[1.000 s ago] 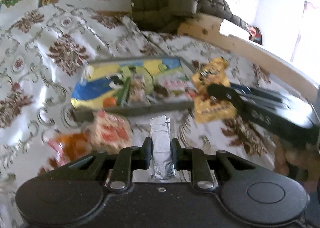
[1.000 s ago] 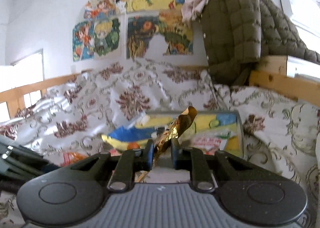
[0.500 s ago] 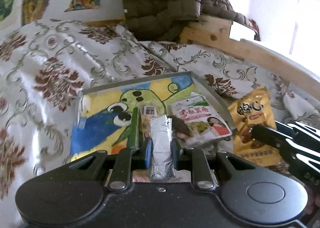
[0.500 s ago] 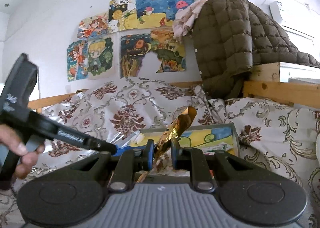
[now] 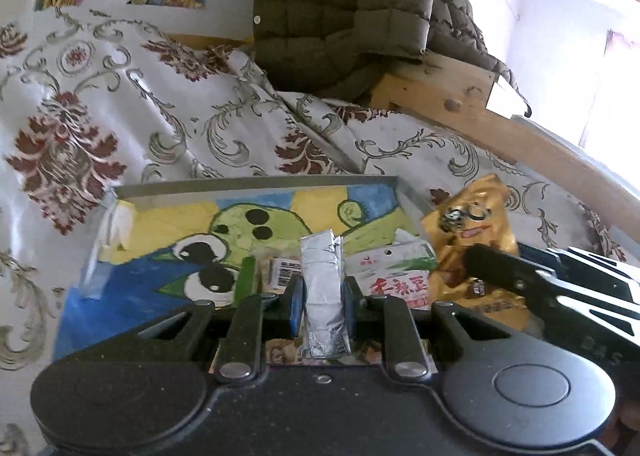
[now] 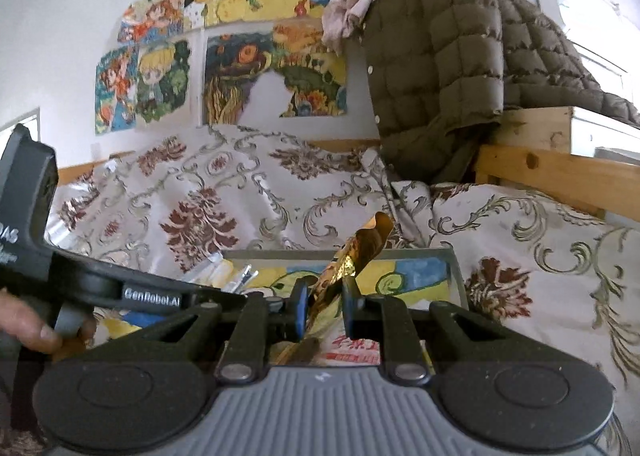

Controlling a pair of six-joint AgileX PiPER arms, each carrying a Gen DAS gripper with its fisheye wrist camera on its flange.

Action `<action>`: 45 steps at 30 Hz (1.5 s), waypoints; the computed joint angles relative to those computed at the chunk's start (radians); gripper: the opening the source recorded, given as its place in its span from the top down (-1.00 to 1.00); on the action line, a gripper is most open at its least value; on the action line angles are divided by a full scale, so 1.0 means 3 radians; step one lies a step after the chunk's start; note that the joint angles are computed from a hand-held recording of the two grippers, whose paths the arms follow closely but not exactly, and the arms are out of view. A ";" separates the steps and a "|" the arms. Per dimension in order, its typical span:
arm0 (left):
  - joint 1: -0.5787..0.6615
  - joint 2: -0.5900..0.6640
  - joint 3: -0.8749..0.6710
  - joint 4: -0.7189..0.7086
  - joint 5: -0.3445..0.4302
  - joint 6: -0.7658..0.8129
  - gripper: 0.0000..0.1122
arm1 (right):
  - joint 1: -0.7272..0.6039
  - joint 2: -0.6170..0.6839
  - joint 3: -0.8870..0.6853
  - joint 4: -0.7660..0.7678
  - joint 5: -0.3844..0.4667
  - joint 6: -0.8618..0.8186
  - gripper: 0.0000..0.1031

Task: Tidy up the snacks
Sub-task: 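Carry the foil packet with the left tool while the right tool carries the jerky packet into the tray, then open the left tool in the tray while the right tool releases the jerky packet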

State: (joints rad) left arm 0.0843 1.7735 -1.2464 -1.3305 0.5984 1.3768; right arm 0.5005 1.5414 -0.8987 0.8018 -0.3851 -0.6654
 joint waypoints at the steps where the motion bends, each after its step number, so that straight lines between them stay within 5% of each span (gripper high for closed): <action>1: -0.0023 0.0042 -0.0013 -0.0029 -0.0010 0.0024 0.61 | -0.0021 0.0055 -0.0056 0.0066 0.0044 -0.0087 0.63; 11: -0.0142 0.0173 0.0084 -0.0280 -0.0098 0.0463 0.60 | -0.0057 0.0268 -0.0177 0.0500 0.0206 -0.0536 0.59; 19: -0.0155 0.0177 0.0053 -0.0130 -0.0073 0.0181 0.57 | -0.0022 0.0242 -0.0179 0.1198 0.0187 -0.1270 0.48; 24: -0.0155 0.0091 0.0098 -0.0049 -0.0104 -0.0008 0.35 | 0.0015 0.0151 -0.0143 0.1601 0.0125 -0.1708 0.19; 26: -0.0164 0.0007 0.0163 -0.0084 -0.0161 0.0016 0.05 | 0.0017 0.0081 -0.0103 0.1666 0.0111 -0.1770 0.06; 30: -0.0125 -0.0168 0.0287 -0.0148 -0.0207 0.0027 -0.15 | 0.0048 -0.0075 -0.0049 0.1907 0.0014 -0.1998 -0.18; 37: -0.0031 -0.0644 0.0643 -0.0370 -0.0414 -0.0056 -0.79 | 0.0191 -0.0439 0.0098 0.2242 -0.0290 -0.2231 -0.64; 41: 0.0019 -0.1020 0.0909 -0.0561 -0.0545 -0.0026 -0.82 | 0.0356 -0.0667 0.0142 0.2441 -0.0556 -0.2382 -0.83; 45: 0.0007 -0.1421 0.1077 0.0001 -0.0745 -0.0610 -0.82 | 0.0662 -0.0927 0.0205 0.2580 -0.0927 -0.2484 -0.96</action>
State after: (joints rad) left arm 0.0864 1.3473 -0.9233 -1.3301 0.3748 1.1938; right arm 0.6990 1.2633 -0.8373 1.5757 -0.6633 -1.4105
